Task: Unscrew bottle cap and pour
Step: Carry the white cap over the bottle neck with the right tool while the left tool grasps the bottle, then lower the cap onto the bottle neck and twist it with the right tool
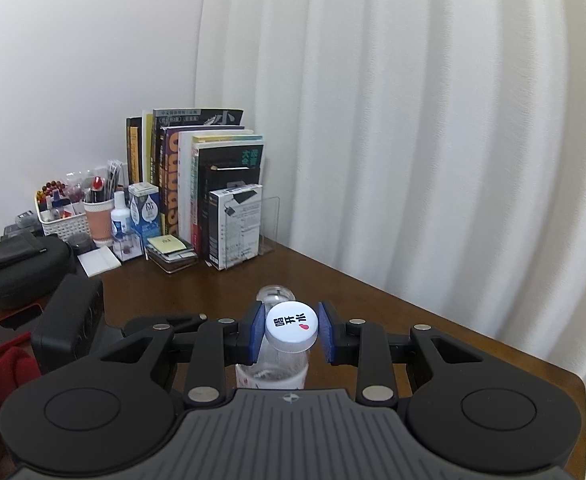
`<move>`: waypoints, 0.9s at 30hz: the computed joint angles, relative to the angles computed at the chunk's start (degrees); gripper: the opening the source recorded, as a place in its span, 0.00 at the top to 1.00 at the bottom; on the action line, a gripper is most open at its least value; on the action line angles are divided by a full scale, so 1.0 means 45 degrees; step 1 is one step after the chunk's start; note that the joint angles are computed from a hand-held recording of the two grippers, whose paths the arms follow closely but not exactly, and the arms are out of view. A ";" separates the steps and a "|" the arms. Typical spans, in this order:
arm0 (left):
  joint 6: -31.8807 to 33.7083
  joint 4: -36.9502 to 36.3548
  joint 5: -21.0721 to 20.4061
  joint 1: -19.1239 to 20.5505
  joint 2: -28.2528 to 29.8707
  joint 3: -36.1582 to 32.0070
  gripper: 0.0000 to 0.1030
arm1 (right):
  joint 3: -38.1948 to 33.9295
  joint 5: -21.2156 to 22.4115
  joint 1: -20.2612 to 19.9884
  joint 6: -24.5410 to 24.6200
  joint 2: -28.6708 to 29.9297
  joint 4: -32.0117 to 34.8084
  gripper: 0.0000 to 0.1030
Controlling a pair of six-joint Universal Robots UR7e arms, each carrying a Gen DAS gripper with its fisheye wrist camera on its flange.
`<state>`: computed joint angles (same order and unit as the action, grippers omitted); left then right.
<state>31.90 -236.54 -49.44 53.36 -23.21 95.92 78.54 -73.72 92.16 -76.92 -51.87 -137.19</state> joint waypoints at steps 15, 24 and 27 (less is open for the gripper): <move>-0.0073 0.0318 -0.0038 0.0009 -0.0043 -0.0045 0.43 | -0.1220 -0.0728 0.0575 0.0350 0.0772 0.1190 0.69; -0.0026 0.0349 0.0028 -0.0062 -0.0065 -0.0061 0.43 | -0.1725 -0.1018 0.0643 0.0538 0.1063 0.1645 0.69; -0.0032 0.0317 0.0032 -0.0077 -0.0076 -0.0013 0.43 | -0.1773 -0.1029 0.0669 0.0514 0.1116 0.1656 0.69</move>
